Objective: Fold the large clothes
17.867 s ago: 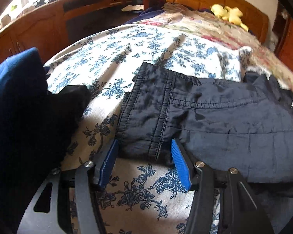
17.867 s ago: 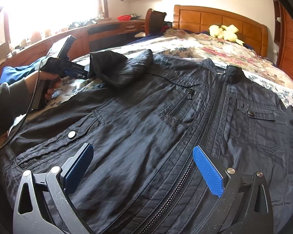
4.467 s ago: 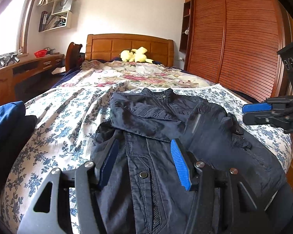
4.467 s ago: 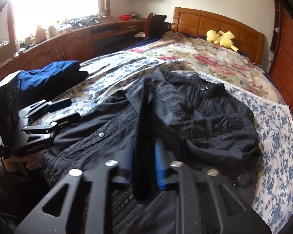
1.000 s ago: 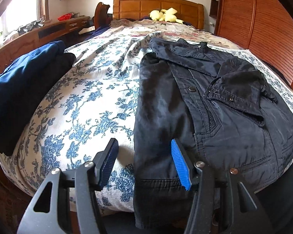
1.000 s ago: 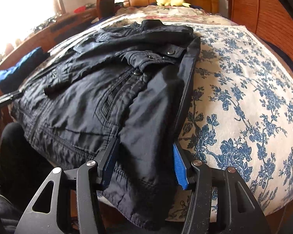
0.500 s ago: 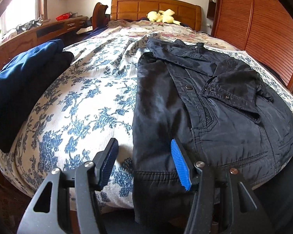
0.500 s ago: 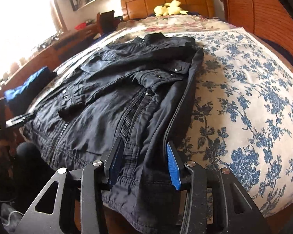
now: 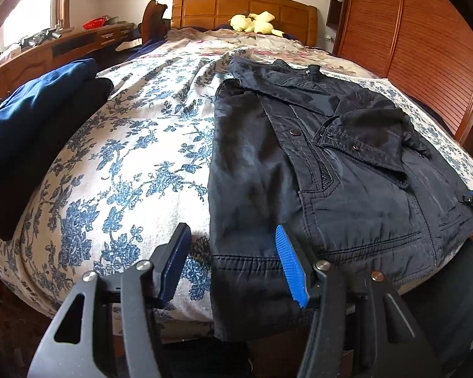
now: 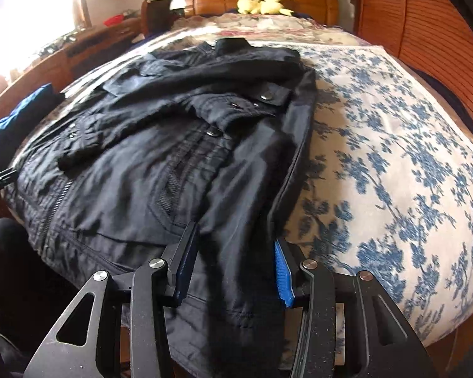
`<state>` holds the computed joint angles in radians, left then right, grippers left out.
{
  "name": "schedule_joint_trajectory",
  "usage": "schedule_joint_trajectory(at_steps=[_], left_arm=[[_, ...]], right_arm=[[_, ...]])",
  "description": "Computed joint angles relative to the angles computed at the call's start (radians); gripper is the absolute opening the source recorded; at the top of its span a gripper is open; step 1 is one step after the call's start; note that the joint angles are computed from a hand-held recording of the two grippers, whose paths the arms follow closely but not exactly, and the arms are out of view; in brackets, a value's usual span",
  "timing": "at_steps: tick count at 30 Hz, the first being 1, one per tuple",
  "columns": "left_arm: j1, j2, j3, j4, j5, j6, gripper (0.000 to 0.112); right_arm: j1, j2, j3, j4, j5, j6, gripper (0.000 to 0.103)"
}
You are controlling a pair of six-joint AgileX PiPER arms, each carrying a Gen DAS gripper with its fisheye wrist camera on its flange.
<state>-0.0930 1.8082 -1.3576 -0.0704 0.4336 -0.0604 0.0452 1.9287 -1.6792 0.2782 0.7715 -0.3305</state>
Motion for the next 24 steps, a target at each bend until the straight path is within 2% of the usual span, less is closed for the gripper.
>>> schedule_joint_trajectory(at_steps=[3, 5, 6, 7, 9, 14, 17, 21, 24], left_arm=[[0.002, -0.004, 0.011, -0.015, -0.009, 0.018, 0.055], [0.007, -0.007, 0.016, -0.041, -0.013, 0.042, 0.055], [0.011, -0.011, 0.022, -0.073, -0.014, 0.075, 0.054], [0.016, -0.019, 0.034, -0.113, -0.019, 0.118, 0.047], [0.032, -0.038, 0.065, -0.252, -0.022, 0.258, 0.043], [0.029, -0.043, 0.089, -0.251, -0.014, 0.282, 0.043], [0.033, -0.046, 0.092, -0.277, -0.007, 0.3, 0.043], [0.024, -0.056, 0.074, -0.192, 0.009, 0.231, 0.011], [0.015, -0.08, 0.057, -0.158, 0.023, 0.21, 0.005]], right_arm=[[-0.03, 0.009, -0.009, 0.079, 0.033, -0.029, 0.042], [-0.037, 0.014, -0.023, 0.108, 0.056, -0.056, 0.031], [-0.041, 0.015, -0.03, 0.123, 0.066, -0.07, 0.022], [-0.046, 0.014, -0.033, 0.143, 0.076, -0.086, 0.017], [-0.063, 0.009, -0.043, 0.204, 0.096, -0.117, 0.012], [-0.088, 0.036, -0.117, 0.251, 0.17, -0.061, 0.012], [-0.077, 0.043, -0.134, 0.202, 0.19, -0.048, 0.013], [-0.079, 0.068, -0.154, 0.189, 0.21, -0.046, 0.013], [-0.079, 0.065, -0.16, 0.188, 0.209, -0.059, 0.011]])
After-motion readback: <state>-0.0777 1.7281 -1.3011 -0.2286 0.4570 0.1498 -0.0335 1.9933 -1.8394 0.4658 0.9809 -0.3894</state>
